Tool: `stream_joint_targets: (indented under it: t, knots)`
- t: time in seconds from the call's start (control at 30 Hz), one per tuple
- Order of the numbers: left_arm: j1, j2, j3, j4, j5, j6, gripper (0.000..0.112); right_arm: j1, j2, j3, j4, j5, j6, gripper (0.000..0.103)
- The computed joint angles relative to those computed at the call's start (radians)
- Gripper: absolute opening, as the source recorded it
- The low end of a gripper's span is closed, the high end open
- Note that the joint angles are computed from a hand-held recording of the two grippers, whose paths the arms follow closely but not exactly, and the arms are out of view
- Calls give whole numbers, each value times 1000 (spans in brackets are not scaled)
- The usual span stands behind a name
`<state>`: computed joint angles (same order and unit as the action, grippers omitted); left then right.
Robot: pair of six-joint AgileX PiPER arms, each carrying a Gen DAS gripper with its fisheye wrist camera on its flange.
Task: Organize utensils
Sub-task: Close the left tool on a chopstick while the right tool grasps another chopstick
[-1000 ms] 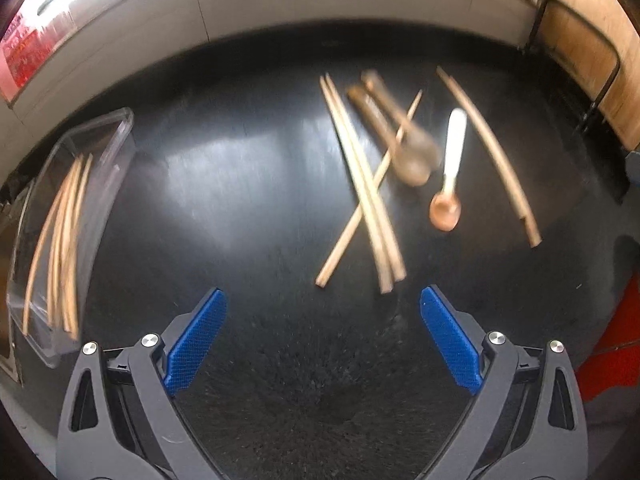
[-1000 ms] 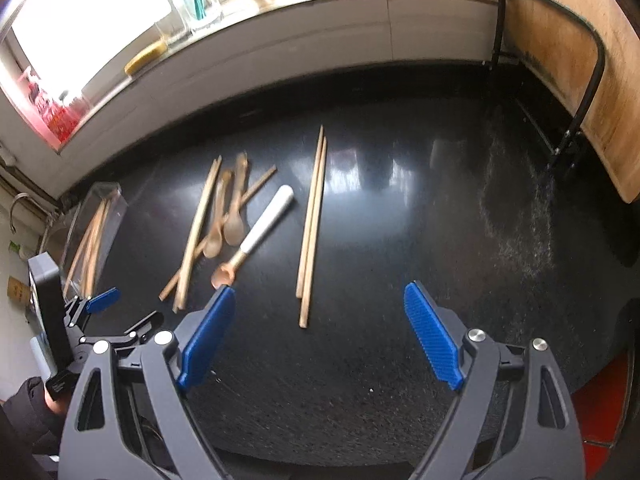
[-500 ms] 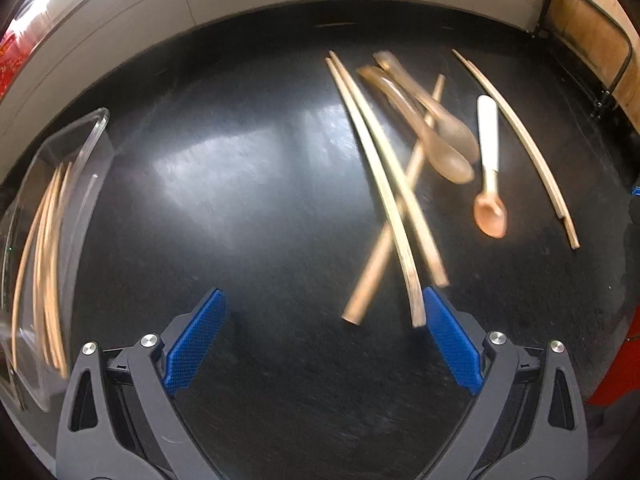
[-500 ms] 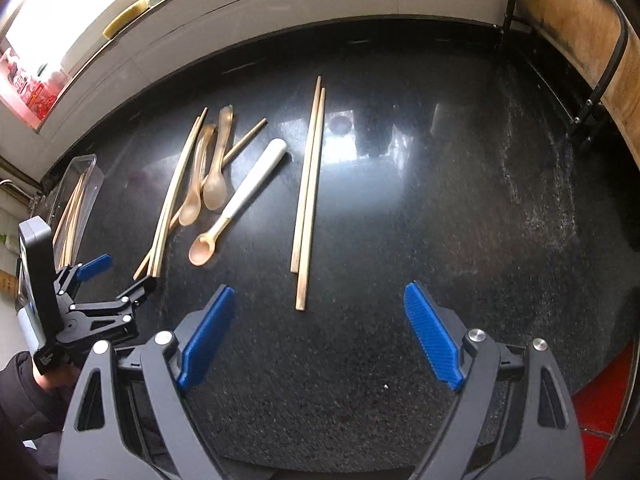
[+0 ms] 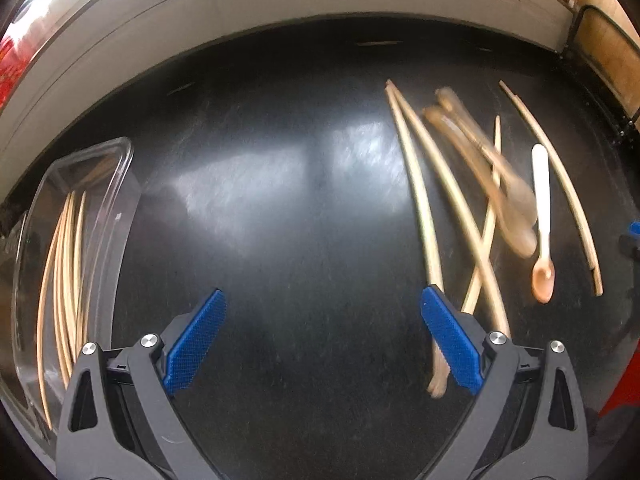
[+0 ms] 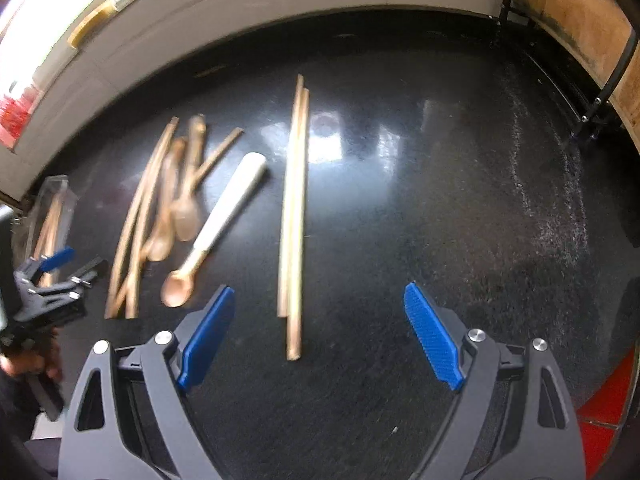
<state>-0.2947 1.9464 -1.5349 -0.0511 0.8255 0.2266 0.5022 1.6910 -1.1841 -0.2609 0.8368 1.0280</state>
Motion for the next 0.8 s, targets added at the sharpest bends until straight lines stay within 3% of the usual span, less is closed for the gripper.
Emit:
stream_joint_targets:
  t: [0.27,0.63,0.7,0.8]
  knots:
    - [-21,110,-131,-25,48,42,95,-37,68,-10,-73,-8,-1,84]
    - [-26,323,-467,-39,146,37,97,-112,182,-93,-87,-39,-90,84]
    - [-31,363,-535,-42,162,35,97,-128,199,-117,-84,-47,-120,80]
    - [-42,402,-600,-45,167,39,97,-140,215,-147,-85,-55,-152,66]
